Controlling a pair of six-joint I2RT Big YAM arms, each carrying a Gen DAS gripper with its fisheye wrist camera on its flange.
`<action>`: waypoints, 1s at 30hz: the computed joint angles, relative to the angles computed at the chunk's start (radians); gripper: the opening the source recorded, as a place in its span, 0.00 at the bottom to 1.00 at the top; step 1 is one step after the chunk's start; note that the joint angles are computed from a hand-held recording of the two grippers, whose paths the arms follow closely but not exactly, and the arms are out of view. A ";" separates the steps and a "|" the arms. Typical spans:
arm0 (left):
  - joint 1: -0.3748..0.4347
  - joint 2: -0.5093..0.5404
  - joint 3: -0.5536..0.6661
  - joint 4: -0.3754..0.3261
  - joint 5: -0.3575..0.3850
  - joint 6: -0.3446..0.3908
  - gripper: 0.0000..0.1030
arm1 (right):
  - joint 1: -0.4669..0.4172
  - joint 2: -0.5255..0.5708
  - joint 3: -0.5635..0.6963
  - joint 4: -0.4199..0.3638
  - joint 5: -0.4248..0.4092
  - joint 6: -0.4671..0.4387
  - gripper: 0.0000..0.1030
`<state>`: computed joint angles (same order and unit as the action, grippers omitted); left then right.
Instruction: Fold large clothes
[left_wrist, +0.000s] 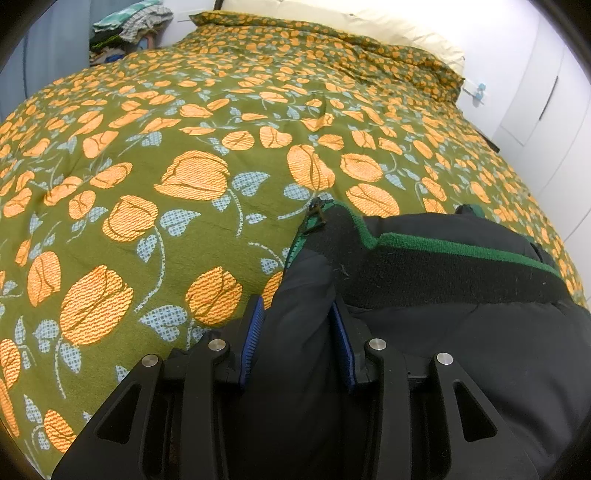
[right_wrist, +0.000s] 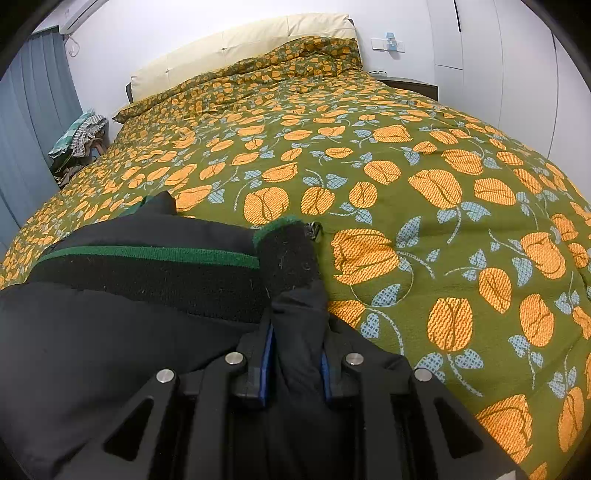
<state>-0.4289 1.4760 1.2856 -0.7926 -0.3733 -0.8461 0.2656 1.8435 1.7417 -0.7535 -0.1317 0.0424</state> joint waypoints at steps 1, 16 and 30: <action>0.000 0.000 0.000 0.000 0.000 0.000 0.37 | 0.000 0.000 0.000 0.000 0.000 0.000 0.21; 0.001 0.033 0.116 -0.220 -0.038 -0.028 0.66 | -0.007 0.008 0.041 -0.060 -0.026 0.003 0.22; -0.165 0.117 0.463 -0.325 0.029 0.145 0.85 | -0.092 -0.224 -0.007 -0.137 -0.223 -0.038 0.71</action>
<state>-0.5935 1.5929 1.7484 -1.1176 -0.3443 -0.7011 0.1738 1.6194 1.7349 -0.8904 -0.3545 0.0041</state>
